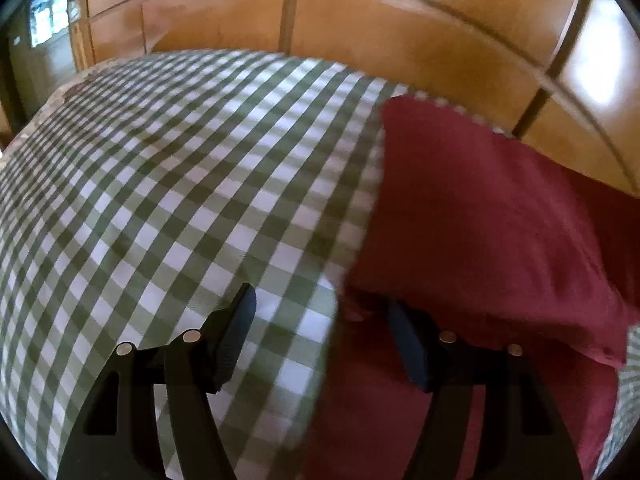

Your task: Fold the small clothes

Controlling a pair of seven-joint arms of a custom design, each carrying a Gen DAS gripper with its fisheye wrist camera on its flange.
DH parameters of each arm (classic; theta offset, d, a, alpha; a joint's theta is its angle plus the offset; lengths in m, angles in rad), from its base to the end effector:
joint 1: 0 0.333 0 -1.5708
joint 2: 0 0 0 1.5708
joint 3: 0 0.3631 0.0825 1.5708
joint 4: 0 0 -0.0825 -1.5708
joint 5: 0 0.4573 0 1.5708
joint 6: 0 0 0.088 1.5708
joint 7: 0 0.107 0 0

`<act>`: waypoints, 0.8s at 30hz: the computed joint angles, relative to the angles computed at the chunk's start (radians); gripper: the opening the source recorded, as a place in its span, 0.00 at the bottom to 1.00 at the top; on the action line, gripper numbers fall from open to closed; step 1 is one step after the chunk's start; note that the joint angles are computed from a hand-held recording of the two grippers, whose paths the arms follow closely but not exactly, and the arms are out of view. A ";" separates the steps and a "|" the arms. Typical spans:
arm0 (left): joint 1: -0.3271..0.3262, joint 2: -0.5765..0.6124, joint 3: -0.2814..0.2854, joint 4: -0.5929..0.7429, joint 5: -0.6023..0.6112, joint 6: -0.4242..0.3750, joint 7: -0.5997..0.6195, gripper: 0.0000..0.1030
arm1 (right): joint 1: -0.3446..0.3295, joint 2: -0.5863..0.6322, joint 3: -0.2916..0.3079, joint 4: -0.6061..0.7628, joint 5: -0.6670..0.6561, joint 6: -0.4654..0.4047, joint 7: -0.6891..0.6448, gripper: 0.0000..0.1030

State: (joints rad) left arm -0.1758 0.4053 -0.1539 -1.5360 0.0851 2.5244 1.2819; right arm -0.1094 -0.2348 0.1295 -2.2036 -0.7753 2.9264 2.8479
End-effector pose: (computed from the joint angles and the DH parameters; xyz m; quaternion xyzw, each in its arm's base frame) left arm 0.7695 -0.2425 0.5078 -0.6545 0.6983 -0.2547 0.1386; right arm 0.5800 0.0617 0.5954 -0.4201 0.7626 -0.3096 0.3822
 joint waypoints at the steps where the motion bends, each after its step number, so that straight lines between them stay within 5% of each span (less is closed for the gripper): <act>1: 0.003 -0.002 -0.001 -0.008 -0.005 0.011 0.002 0.63 | -0.006 -0.006 -0.005 -0.023 0.010 -0.034 0.009 0.04; 7: -0.008 -0.021 0.007 -0.042 0.032 0.036 0.008 0.63 | 0.040 0.066 -0.084 -0.095 0.204 -0.123 -0.070 0.04; 9: -0.006 -0.023 0.005 -0.048 0.038 0.038 0.024 0.63 | 0.005 0.078 -0.054 -0.106 0.067 -0.095 0.043 0.04; 12: 0.006 -0.046 -0.008 -0.072 0.016 0.030 0.059 0.63 | 0.037 0.074 -0.064 -0.089 0.042 -0.153 0.046 0.06; 15: 0.028 -0.101 -0.020 -0.138 -0.025 0.062 0.097 0.63 | 0.063 0.066 -0.081 -0.085 0.072 -0.163 0.021 0.15; 17: 0.049 -0.146 -0.033 -0.193 -0.073 0.116 0.137 0.63 | 0.055 0.023 -0.072 -0.107 0.036 -0.166 0.057 0.39; 19: 0.064 -0.185 -0.044 -0.238 -0.116 0.184 0.187 0.63 | 0.036 -0.012 -0.047 -0.114 -0.020 -0.192 0.104 0.47; 24: 0.089 -0.204 -0.115 -0.251 -0.286 0.264 0.430 0.63 | 0.057 -0.020 -0.015 -0.091 -0.084 -0.179 0.074 0.53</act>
State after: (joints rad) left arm -0.0873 0.2015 -0.2694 -1.7868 -0.2005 2.7882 1.7119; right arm -0.0523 -0.2543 0.1142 -2.2942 -0.8595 2.7470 2.9221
